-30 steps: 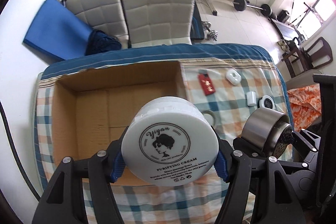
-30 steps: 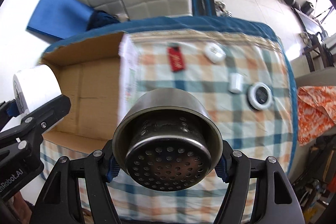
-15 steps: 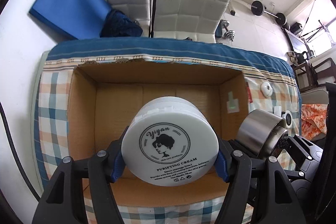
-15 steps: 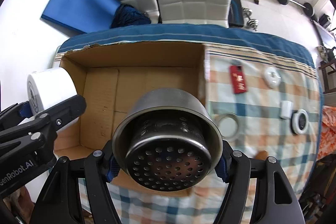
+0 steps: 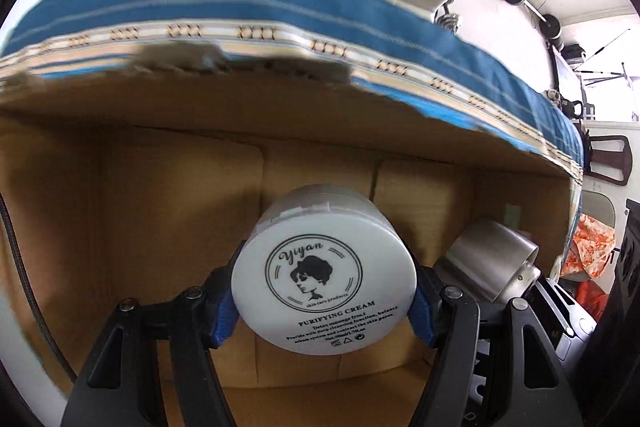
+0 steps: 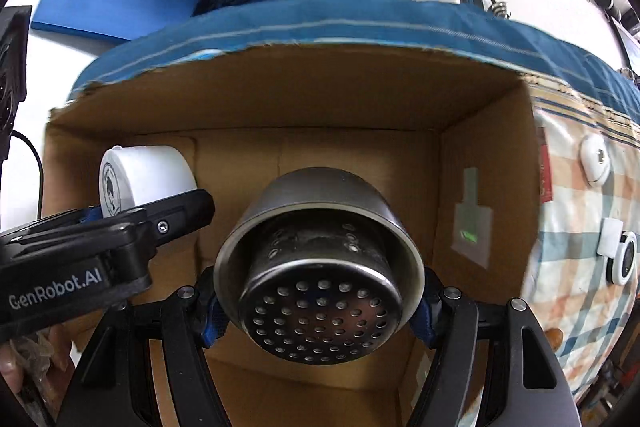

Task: Organize rigid objects
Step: 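Lower the jar and cup into the box and open both tools, then withdraw both open tools from the box back over the table items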

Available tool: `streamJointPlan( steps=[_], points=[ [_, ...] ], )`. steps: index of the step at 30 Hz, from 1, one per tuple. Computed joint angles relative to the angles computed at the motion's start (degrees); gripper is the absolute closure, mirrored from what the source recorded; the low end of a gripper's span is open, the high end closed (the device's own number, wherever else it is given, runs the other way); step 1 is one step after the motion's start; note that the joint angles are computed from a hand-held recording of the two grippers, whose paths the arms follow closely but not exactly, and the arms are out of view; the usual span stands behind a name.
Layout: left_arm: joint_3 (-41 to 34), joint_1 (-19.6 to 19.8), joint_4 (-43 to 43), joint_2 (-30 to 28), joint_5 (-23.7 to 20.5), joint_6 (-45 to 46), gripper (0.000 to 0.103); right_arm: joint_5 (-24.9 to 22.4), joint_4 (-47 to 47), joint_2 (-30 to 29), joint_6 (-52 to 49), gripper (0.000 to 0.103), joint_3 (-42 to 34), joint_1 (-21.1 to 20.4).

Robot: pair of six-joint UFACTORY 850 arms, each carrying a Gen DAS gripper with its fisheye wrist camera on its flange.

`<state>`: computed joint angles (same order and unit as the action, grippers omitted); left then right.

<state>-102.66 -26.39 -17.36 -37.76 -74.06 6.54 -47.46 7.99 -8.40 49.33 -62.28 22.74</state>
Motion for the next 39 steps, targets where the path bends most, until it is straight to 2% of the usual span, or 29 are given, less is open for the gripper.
streamJointPlan(
  steps=[11,17,21,26,31,32,33,34,39],
  points=[
    [-0.03,-1.14,3.73,-1.68,-0.31,-0.99,0.037,-0.37,2.02,-5.31,-4.31,0.03,-0.94,-1.43],
    [-0.56,-1.6,5.3,-1.62,-2.12,-1.9,0.036,-0.4,4.0,-6.36,-5.75,0.029,-1.02,-1.88],
    [-0.47,-1.64,5.4,-0.96,-3.13,-2.78,0.031,-1.52,4.55,-6.29,-6.65,0.029,-1.6,-1.99],
    [0.1,-2.39,8.73,1.49,-3.42,-3.21,0.03,-3.12,4.26,-5.22,-5.34,0.025,-2.65,-1.26],
    [2.01,-2.09,8.47,5.35,-3.64,-2.91,0.03,-4.43,2.8,-3.01,-2.93,0.024,-2.13,0.42],
    [2.64,-1.98,8.62,6.39,-3.45,-2.92,0.029,-4.49,2.79,-2.56,-2.54,0.024,-2.03,0.72],
    [3.72,-1.84,8.69,7.74,-3.07,-2.8,0.019,-4.67,2.29,-1.93,-1.54,0.022,-1.85,1.29],
    [5.33,-1.78,8.76,9.19,-2.42,-2.74,0.015,-4.59,1.78,-0.96,-0.59,0.02,-1.46,1.87],
    [8.7,0.11,8.98,14.35,-2.25,-1.74,0.015,-6.01,-0.25,3.16,2.42,0.018,0.23,4.37]
  ],
)
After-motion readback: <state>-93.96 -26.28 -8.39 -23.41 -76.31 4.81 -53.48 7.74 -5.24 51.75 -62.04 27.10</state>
